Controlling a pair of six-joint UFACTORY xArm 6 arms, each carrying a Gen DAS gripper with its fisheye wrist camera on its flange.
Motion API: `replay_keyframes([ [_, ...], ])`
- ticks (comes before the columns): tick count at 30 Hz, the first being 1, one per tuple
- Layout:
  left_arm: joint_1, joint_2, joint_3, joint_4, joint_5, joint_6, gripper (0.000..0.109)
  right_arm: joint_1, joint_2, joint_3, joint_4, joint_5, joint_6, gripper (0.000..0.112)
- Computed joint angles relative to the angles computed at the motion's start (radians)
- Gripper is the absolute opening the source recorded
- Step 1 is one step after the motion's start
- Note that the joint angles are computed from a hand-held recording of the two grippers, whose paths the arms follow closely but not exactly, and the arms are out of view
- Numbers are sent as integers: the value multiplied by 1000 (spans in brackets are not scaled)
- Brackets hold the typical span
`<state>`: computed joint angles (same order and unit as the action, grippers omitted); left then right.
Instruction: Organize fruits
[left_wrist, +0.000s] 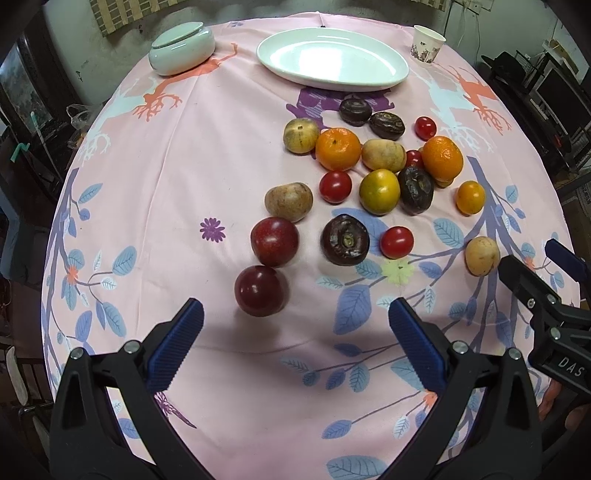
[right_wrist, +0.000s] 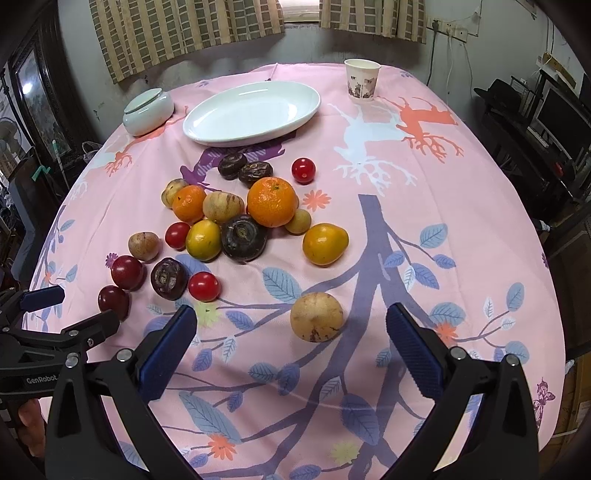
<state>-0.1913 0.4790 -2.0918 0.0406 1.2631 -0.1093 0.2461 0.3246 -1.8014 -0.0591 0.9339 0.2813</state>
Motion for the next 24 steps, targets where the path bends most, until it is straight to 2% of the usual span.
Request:
replay_keyframes([
  [24,3,3,1,-10,-4,2,101,1,-2,10,-6,-2,8,102],
])
